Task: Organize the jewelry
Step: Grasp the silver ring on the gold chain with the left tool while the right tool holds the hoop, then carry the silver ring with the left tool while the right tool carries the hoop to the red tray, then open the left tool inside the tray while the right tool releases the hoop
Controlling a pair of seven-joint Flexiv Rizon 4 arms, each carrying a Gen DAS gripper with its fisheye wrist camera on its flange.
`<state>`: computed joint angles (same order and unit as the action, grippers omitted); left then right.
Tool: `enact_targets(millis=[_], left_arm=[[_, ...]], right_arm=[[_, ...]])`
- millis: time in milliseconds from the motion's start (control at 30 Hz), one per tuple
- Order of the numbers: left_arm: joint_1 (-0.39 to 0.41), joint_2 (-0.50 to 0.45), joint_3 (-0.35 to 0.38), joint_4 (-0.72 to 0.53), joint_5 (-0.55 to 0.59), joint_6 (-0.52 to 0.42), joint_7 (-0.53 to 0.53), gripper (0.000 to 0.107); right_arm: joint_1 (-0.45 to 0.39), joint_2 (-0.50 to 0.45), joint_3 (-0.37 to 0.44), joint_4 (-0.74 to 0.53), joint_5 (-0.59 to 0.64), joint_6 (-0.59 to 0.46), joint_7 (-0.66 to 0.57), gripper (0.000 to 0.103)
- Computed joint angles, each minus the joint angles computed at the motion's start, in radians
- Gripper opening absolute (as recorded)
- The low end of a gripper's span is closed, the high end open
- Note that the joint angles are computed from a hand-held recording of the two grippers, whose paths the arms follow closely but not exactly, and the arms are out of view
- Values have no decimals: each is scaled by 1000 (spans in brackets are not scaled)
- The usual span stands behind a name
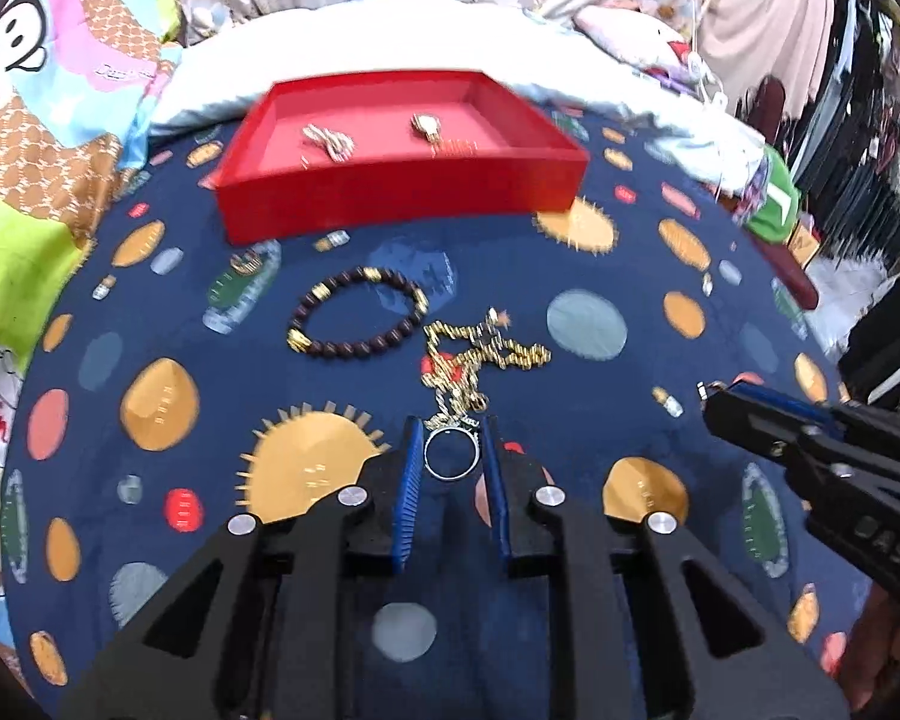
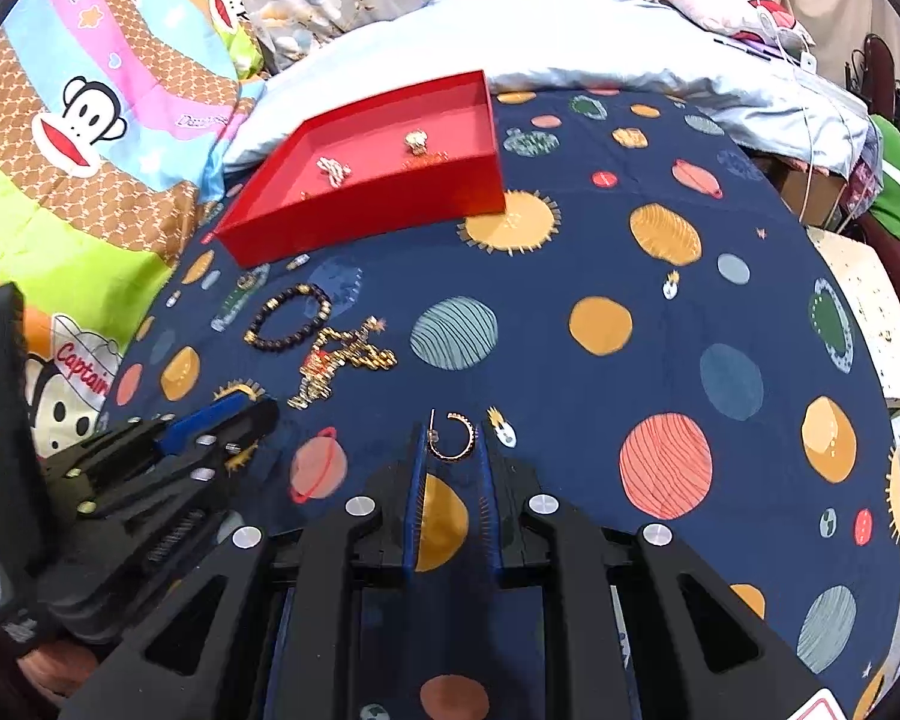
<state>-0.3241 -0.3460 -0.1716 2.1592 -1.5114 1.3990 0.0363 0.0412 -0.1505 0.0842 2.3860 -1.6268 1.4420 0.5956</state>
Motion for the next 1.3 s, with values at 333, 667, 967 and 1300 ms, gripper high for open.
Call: enact_targets(millis=[333, 667, 967, 1300], left_arm=[[74, 0, 9, -176, 61, -42, -87, 19], [123, -253, 15, -562, 489, -67, -445, 19], [67, -578, 163, -1034, 855, -257, -825, 19], [65, -765, 179, -1316, 1045, -367, -1006, 27]], right_arm=[[-31, -19, -35, -168, -52, 47, -104, 15], [-20, -203, -92, -418, 209, 50, -416, 15], [-10, -430, -47, -602, 637, -16, -815, 15], [33, -527, -82, -669, 825, -12, -960, 17]])
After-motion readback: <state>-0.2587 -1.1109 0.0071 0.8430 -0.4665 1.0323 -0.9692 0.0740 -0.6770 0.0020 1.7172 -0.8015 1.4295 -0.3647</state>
